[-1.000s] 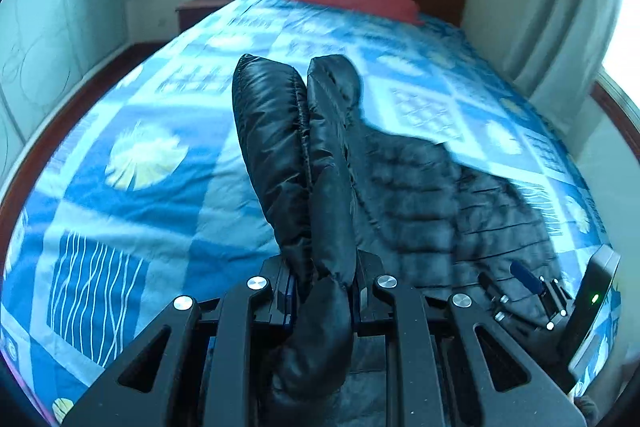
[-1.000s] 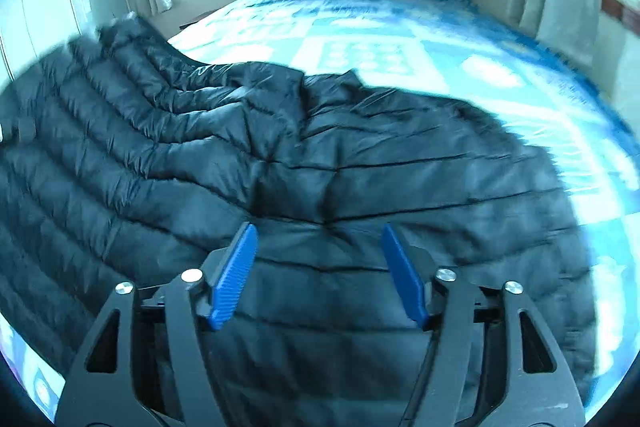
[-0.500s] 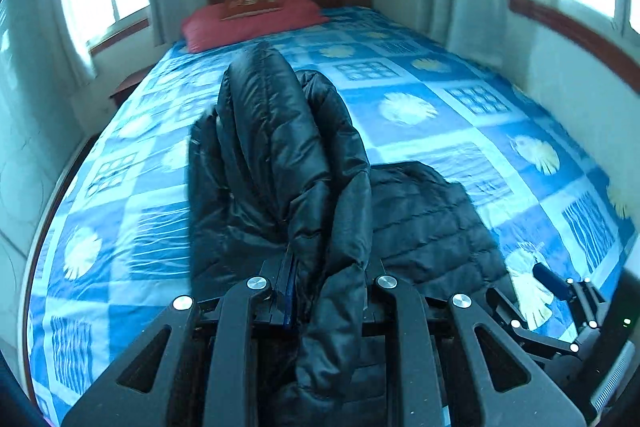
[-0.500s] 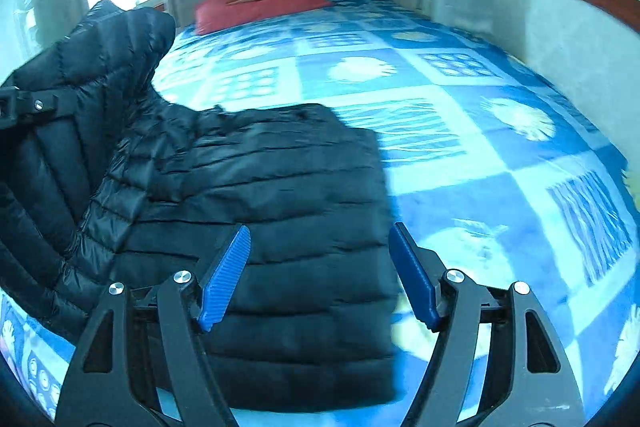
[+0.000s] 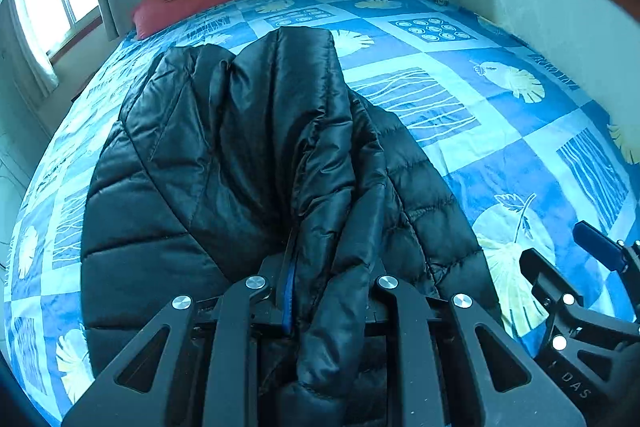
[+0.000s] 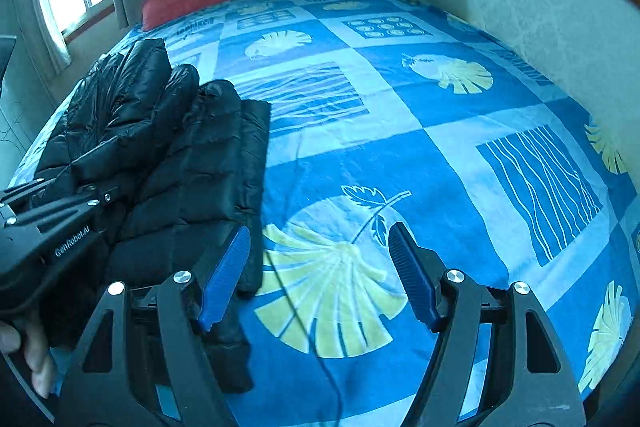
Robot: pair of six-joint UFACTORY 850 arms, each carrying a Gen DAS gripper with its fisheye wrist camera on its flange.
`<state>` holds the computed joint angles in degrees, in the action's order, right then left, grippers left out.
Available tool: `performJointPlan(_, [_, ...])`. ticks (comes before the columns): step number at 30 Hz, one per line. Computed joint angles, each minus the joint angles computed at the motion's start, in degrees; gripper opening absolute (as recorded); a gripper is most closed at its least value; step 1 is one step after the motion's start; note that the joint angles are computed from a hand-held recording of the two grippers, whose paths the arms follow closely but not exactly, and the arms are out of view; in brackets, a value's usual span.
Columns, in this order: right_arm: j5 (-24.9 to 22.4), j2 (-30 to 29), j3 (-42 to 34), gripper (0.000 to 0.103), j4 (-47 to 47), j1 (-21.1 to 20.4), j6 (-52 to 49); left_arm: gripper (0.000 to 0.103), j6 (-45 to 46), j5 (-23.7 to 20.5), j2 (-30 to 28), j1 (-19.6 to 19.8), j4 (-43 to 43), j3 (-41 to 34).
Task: Fold large clothes
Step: 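Lift the jacket side with the left gripper, fold it over, and open, then move both open tools over the narrowed jacket bundle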
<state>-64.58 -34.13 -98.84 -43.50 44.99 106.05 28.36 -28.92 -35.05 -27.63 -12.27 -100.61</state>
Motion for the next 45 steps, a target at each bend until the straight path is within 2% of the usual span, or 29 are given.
performJointPlan(6, [0.1,0.1,0.3,0.072,0.1,0.0,0.2,0.021,-1.7,1.4,1.0,-0.4,1.6,1.5])
performJointPlan(12, [-1.1,0.7,0.7,0.072,-0.3,0.4,0.9,0.037,-0.5,1.2,3.1,-0.7,-0.2,3.1])
performJointPlan(17, [-2.7,1.4,1.0,0.072,-0.7,1.0,1.7,0.043,1.9,2.7,6.5,-1.1,-1.2,6.3])
performJointPlan(22, [-4.5,1.8,0.4,0.072,-1.2,2.1,1.7,0.045,9.9,0.4,10.4,-0.2,-10.2,9.1])
performJointPlan(28, [-6.8,1.1,-2.3,0.072,-1.8,3.4,0.5,0.051,18.0,1.1,15.8,1.0,-16.6,14.6])
performJointPlan(33, [-9.0,-1.3,-7.1,0.072,-2.4,4.1,-2.1,0.051,22.8,0.6,18.5,3.8,-22.0,16.5])
performJointPlan(37, [-11.2,-4.4,-13.0,0.072,-2.7,4.5,-5.4,0.060,23.5,0.0,18.8,7.2,-25.4,15.8])
performJointPlan(44, [-15.3,-12.0,-28.6,0.072,-4.7,5.5,-13.0,0.060,22.8,0.2,17.2,12.3,-27.9,13.4])
performJointPlan(45, [-15.7,-13.4,-31.4,0.076,-5.0,5.6,-14.2,0.060,21.8,0.5,16.5,12.9,-27.3,12.8])
